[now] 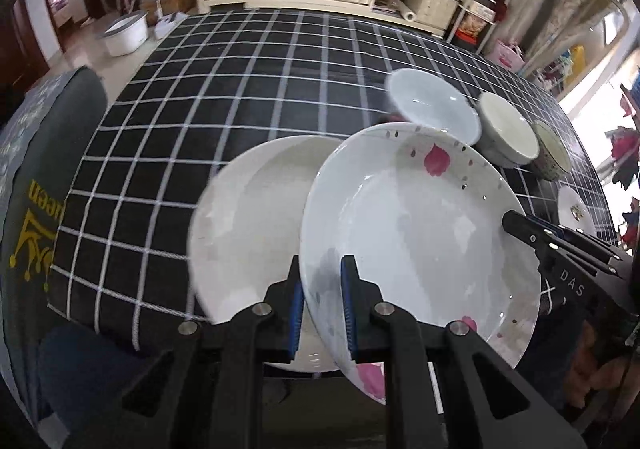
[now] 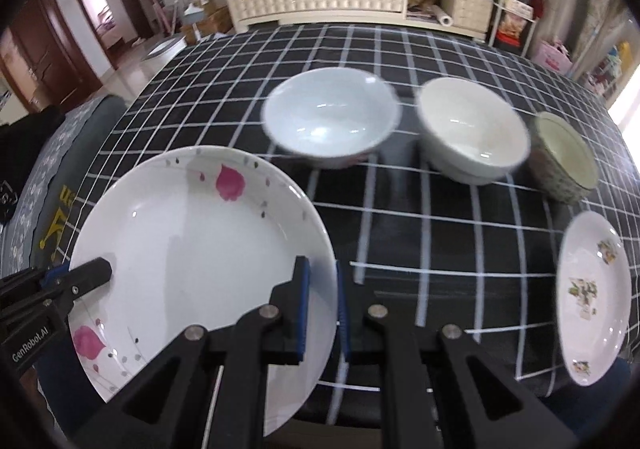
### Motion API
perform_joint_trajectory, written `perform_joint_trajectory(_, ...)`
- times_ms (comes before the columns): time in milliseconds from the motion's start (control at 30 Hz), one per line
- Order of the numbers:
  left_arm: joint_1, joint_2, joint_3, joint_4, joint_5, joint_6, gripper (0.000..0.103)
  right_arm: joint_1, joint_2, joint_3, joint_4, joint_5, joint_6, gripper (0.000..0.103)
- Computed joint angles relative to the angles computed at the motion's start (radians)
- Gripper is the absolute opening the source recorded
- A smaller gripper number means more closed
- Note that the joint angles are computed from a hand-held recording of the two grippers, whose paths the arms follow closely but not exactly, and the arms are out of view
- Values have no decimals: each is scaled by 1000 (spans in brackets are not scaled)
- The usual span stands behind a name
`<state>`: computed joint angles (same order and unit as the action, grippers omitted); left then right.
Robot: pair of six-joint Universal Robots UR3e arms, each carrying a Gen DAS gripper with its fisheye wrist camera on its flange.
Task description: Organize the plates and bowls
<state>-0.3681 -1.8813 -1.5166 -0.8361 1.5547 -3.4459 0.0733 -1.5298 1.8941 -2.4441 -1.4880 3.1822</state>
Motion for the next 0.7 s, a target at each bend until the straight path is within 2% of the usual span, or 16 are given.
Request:
perform_joint_trajectory(367, 137, 121, -208, 70, -26, 35, 14, 117, 174, -160, 13, -71, 43, 17)
perform_joint_trajectory(700, 167, 82, -221, 98, -55, 44, 14, 147, 232, -220, 39, -109, 47, 17)
